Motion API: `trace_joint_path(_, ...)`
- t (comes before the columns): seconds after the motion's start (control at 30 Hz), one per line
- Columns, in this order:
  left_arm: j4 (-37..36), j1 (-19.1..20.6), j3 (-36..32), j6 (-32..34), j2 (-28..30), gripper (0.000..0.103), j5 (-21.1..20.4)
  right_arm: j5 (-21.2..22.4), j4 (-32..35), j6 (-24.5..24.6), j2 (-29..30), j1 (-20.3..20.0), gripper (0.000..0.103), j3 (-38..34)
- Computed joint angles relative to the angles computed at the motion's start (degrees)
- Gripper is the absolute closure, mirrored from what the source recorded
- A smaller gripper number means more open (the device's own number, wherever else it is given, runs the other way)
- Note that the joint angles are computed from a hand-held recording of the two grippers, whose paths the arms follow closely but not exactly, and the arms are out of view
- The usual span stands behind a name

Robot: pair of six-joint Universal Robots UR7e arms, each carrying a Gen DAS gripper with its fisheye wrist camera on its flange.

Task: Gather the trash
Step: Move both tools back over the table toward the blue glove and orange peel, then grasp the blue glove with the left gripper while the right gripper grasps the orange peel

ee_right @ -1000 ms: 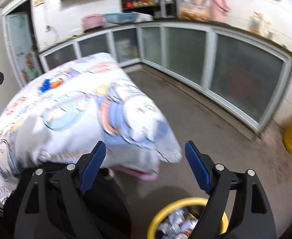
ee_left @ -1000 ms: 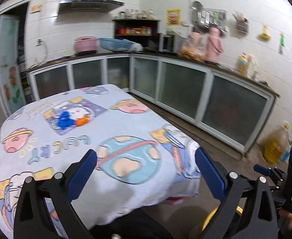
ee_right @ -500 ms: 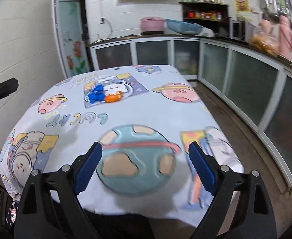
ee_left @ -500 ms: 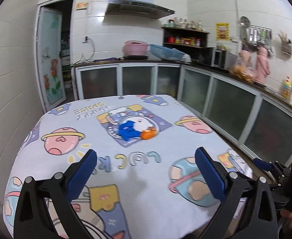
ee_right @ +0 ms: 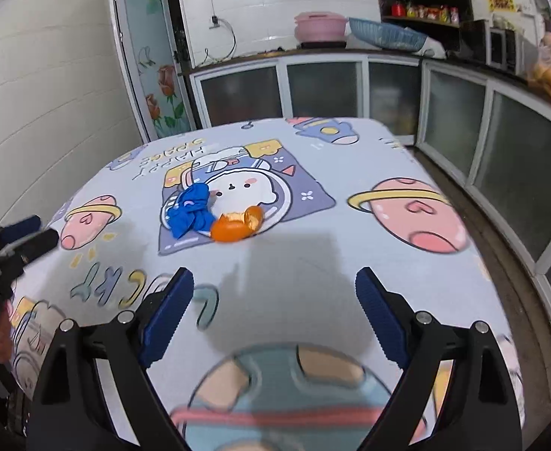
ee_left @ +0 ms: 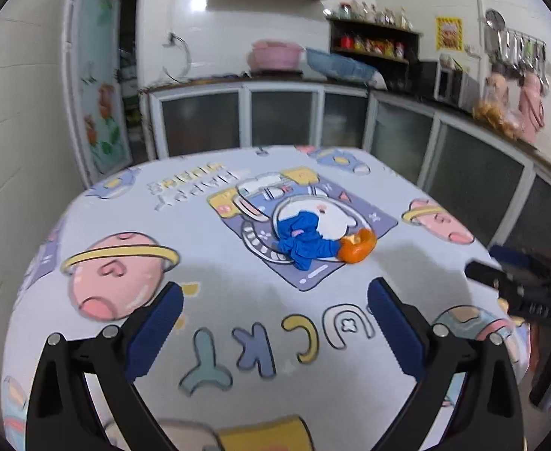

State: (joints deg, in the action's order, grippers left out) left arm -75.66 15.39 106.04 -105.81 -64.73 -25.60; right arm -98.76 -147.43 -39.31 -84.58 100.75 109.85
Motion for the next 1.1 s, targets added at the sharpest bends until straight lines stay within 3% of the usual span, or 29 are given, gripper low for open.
trace_joint_path(0.2,-24.8,8.79,4.52,26.4,-0.8,0.008,0.03,-0.78,3.44,0.73,8.33,0.84,0.027,-6.06)
trace_joint_path(0.4,-43.91,13.61,5.99,43.98,0.64,0.008,-2.19,-0.2,9.12,4.96,14.45,0.59,0.032,-12.88)
trace_joint_path(0.73,-48.97,17.94,2.99,52.68,3.26,0.008,-3.54,2.62,19.25,13.59,21.63,0.25,0.043,-21.78)
trace_joint_path(0.87,-51.8,19.22,1.96,56.09,4.32,0.008,-4.12,2.23,19.68,13.93,22.6,0.76,0.047,-22.2)
trace_joint_path(0.97,-54.6,20.31,1.74,57.2,4.59,0.009,-5.01,1.17,20.53,14.03,23.31,1.09,0.058,-22.76)
trace_joint_path(1.03,-56.31,20.59,1.63,58.72,4.98,0.019,-4.88,0.43,20.53,13.72,23.52,1.36,0.069,-22.79)
trace_joint_path(1.1,-54.92,20.75,0.86,59.43,5.47,0.047,-4.91,0.45,21.07,13.36,23.63,1.49,0.08,-22.97)
